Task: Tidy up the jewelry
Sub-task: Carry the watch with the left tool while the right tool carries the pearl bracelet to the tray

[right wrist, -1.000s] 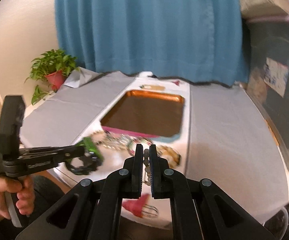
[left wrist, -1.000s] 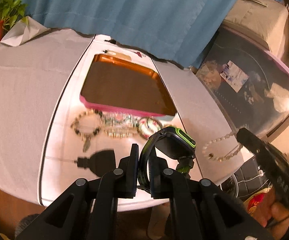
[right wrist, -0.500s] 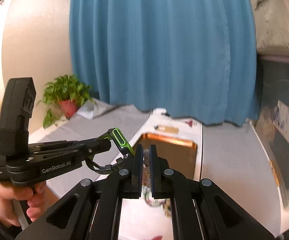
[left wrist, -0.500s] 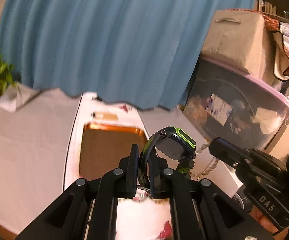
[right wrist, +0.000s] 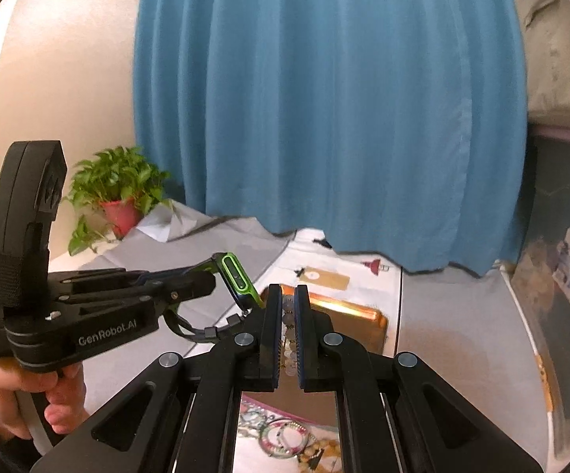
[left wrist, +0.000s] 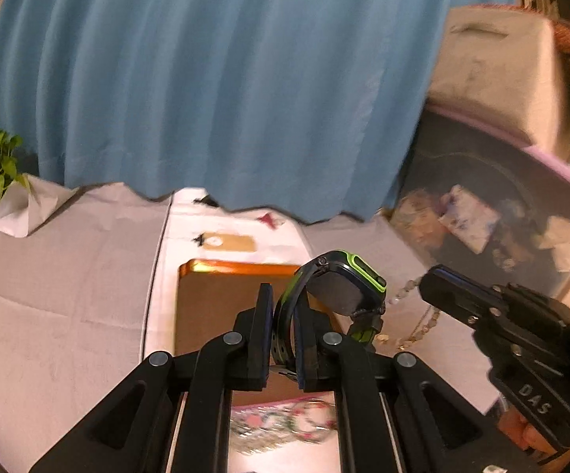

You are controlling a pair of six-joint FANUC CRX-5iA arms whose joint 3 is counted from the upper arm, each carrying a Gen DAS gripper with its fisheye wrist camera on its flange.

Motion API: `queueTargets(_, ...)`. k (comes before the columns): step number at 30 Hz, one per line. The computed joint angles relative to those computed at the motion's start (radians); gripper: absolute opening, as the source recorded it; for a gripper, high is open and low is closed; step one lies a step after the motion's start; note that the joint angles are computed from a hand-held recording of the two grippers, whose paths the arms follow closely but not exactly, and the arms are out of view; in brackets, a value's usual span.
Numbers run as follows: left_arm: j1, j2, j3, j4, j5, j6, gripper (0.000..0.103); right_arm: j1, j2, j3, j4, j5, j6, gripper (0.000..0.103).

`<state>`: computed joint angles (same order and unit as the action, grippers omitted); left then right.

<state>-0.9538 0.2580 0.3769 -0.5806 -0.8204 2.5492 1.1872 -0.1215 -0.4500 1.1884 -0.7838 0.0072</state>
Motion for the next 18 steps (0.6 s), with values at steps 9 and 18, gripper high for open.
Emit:
queueTargets(9, 0.129, 0.12, -0.029, 0.209, -0.011, -0.073, 0.007, -0.112, 0.155, 0.062, -0.266, 0.172, 0.185, 0.006)
queueTargets(18, 0.169, 0.173, -0.068, 0.34, -0.012, -0.148, 0.007, -0.14, 0.244, 0.068, -0.452, 0.2, 0.234, 0.006)
